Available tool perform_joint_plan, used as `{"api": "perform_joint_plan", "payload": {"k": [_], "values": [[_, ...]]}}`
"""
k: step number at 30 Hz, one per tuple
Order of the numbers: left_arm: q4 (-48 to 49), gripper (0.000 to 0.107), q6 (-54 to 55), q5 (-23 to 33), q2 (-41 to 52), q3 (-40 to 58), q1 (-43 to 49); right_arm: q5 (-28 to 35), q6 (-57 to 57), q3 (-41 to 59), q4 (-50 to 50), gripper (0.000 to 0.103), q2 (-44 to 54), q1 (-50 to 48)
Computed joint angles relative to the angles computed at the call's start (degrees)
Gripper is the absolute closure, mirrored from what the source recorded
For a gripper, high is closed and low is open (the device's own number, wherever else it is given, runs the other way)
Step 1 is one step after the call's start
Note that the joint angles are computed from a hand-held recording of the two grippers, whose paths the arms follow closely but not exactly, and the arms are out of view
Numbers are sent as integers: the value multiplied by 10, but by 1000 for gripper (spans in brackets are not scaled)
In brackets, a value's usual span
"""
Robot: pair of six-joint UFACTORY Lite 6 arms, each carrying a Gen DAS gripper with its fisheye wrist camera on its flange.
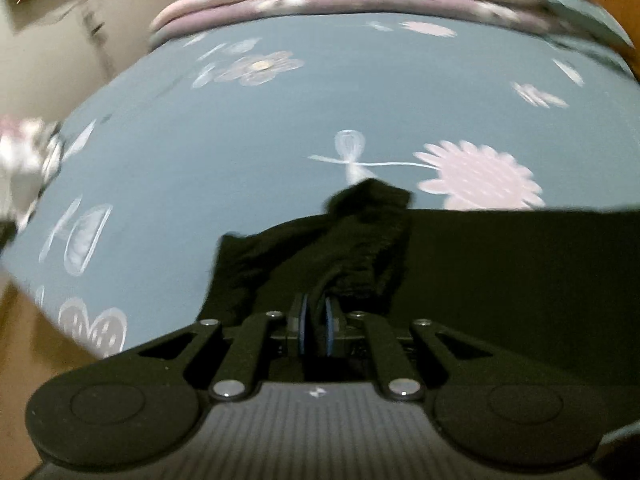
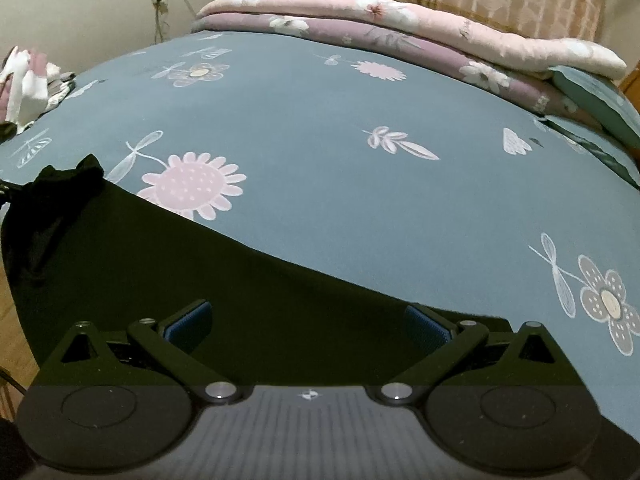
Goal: Fold clothes
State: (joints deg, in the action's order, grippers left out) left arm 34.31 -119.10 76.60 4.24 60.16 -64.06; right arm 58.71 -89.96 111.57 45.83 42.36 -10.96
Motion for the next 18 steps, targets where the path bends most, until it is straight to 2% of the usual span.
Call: {"api": "perform_joint_plan", "payload": {"k": [8,14,18], "values": [[46,97,-303,-51,-174,-209,-77,-17,-2,-24,-16,0,-20,33],[99,102,-378,-68,-177,-257,-113,-36,10,-36,-35,0,-28,52],[85,102,-396,-17,-177,-241,-146,-36,16,-32,-42,0,-27,64]]}}
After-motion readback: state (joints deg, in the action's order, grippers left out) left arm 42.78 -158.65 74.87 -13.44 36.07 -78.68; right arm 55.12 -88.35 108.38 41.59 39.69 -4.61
